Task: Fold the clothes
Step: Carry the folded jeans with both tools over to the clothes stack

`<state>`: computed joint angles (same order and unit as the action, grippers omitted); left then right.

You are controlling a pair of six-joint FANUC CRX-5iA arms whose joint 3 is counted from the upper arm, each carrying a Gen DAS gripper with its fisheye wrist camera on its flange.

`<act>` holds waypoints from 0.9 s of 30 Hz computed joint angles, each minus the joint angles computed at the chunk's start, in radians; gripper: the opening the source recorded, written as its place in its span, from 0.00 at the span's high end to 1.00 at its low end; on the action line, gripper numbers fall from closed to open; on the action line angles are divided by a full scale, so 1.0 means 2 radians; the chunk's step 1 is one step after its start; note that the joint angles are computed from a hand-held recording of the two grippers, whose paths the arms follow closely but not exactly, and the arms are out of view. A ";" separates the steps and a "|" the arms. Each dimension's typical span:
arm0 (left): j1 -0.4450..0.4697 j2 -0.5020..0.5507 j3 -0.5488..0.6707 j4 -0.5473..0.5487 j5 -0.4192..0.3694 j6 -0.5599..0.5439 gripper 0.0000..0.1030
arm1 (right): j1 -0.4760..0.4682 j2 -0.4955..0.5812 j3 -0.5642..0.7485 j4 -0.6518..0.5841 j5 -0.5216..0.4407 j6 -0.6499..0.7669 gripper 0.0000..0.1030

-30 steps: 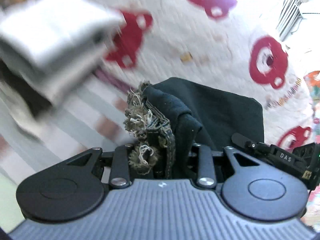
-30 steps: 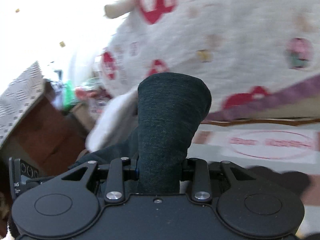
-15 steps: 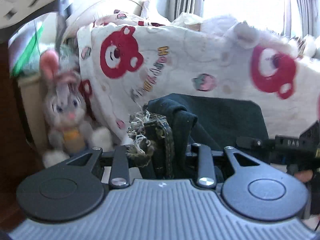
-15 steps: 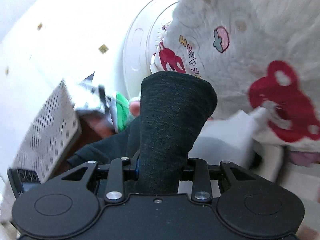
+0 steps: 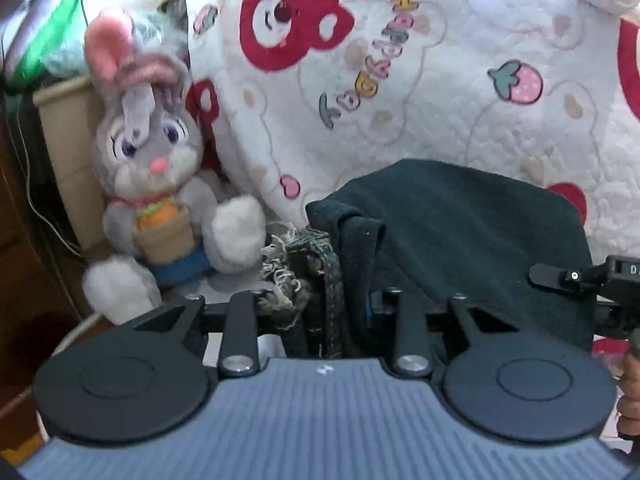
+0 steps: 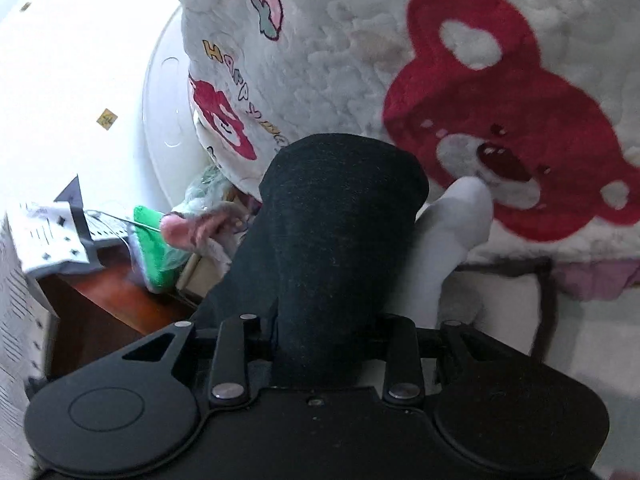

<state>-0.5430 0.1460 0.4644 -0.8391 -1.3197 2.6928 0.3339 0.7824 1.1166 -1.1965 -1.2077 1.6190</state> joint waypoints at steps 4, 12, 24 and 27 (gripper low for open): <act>0.007 -0.004 0.008 0.024 -0.028 -0.004 0.71 | 0.009 0.007 0.020 0.017 -0.018 -0.021 0.64; -0.024 0.031 0.053 -0.026 -0.176 0.030 0.64 | 0.030 -0.037 -0.033 0.090 0.014 0.016 0.53; -0.033 0.099 0.142 -0.012 -0.127 -0.109 0.60 | 0.049 -0.145 -0.171 0.109 0.165 0.356 0.67; -0.021 0.112 0.132 -0.010 -0.139 -0.101 0.51 | 0.079 -0.120 -0.150 0.171 0.199 0.377 0.68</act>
